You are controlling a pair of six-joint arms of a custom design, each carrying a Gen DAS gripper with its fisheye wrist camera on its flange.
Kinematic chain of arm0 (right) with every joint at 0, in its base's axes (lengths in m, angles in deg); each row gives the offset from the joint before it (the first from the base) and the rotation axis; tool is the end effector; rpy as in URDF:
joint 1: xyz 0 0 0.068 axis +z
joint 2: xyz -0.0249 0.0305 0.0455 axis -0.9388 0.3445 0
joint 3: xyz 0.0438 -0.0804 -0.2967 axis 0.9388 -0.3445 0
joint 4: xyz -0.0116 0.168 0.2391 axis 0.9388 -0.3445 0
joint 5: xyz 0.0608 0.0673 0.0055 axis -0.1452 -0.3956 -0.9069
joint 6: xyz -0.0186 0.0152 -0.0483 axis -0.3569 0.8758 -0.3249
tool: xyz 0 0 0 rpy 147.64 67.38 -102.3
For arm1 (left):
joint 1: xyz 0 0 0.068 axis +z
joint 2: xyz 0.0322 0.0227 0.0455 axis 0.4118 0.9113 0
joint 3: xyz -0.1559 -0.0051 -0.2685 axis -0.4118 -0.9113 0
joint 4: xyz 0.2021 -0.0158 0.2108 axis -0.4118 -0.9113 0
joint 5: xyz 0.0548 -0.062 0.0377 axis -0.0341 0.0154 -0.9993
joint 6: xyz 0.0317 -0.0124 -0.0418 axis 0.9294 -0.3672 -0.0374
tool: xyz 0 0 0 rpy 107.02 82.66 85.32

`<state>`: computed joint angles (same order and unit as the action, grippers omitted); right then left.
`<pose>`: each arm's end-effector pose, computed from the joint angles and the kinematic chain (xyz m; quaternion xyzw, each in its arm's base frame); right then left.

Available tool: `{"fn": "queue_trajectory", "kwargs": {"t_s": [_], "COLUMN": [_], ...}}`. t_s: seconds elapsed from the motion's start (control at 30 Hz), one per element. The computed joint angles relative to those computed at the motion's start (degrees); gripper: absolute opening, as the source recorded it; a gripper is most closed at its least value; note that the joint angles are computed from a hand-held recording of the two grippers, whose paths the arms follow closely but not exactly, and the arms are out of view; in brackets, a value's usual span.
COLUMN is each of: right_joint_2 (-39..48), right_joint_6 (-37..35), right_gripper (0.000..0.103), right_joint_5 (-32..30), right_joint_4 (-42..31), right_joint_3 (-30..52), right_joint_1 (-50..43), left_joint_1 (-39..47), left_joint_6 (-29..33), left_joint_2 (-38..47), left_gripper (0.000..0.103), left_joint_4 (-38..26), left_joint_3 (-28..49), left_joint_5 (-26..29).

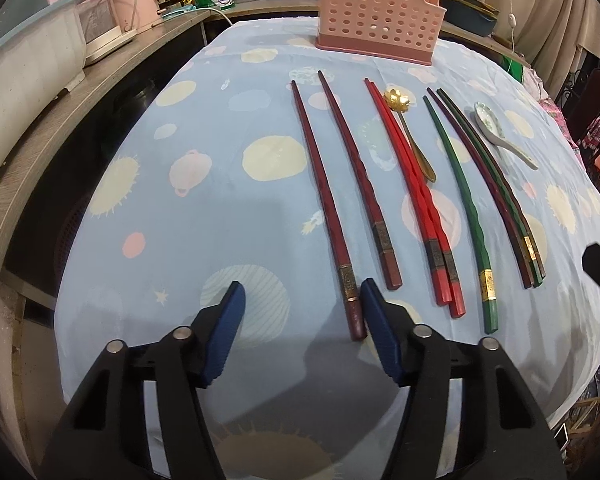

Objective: Organize utensils
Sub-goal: 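Grasp a dark red chopstick with the left tool while the right tool grasps the white ceramic spoon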

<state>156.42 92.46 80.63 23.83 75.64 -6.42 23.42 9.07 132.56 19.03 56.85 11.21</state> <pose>0.1246 0.1966 0.1963 0.2274 0.9063 -0.0204 0.3556 0.2247 -0.0087 0.1720 0.1607 0.9473 -0.0353 0.2750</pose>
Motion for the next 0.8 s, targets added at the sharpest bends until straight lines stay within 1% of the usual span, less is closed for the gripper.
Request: {"fn": "queue_trajectory", "kwargs": {"t_s": [0.03,0.1,0.13,0.17,0.23,0.3,0.33,0.37,0.4,0.43,0.47,0.5,0.67,0.8], "right_joint_2": [-0.5,-1.4,-1.7,-2.1,-3.2,-3.7,-3.6,-3.5,-3.4,-2.9,-2.4,-1.8,1.2,3.3], "right_joint_6": [-1.3,-4.7,-6.8,-9.2,-13.9,-18.8,-21.1,-23.4,-25.2,-26.9,-28.4,-29.5,-32.0,-31.9], "right_gripper": [0.094,0.087,0.086,0.082,0.075,0.062,0.058,0.049,0.042,0.038,0.03,0.026,0.019,0.014], "right_joint_5": [0.0,-0.1,-0.2,-0.4,-1.3,-3.1,-4.2,-5.5,-6.8,-8.2,-9.6,-10.9,-16.1,-17.7], "right_joint_4": [1.1,3.8,5.3,7.1,11.1,15.6,17.8,19.9,22.0,24.0,25.7,27.1,32.3,33.9], "right_joint_3": [-0.4,-1.1,-1.3,-1.6,-2.5,-3.3,-3.6,-3.8,-4.1,-4.3,-4.5,-4.5,-5.1,-5.4], "right_joint_1": [-1.2,-3.9,-5.6,-7.5,-11.2,-15.2,-17.2,-19.1,-20.9,-22.6,-24.2,-25.5,-29.0,-29.4], "left_joint_1": [0.2,0.6,0.9,1.1,1.3,1.4,1.5,1.5,1.4,1.3,1.2,1.1,1.0,1.0], "left_joint_6": [0.1,0.4,0.6,0.8,1.0,1.0,1.0,1.0,1.0,1.0,1.0,0.9,0.9,1.0], "left_joint_2": [0.5,0.9,1.2,1.5,2.2,2.7,3.0,3.2,3.3,3.4,3.5,3.6,4.0,4.2], "left_gripper": [0.05,0.043,0.04,0.039,0.034,0.033,0.033,0.033,0.033,0.033,0.033,0.033,0.033,0.033], "left_joint_4": [0.1,0.4,0.5,0.7,1.1,1.4,1.5,1.6,1.9,2.1,2.2,2.4,2.7,2.8], "left_joint_3": [0.3,0.6,0.8,1.0,1.3,1.6,1.8,1.8,1.8,1.8,1.9,1.9,2.0,2.2], "left_joint_5": [0.1,0.4,0.7,0.9,1.1,1.4,1.5,1.5,1.5,1.4,1.3,1.3,1.4,1.4]}}
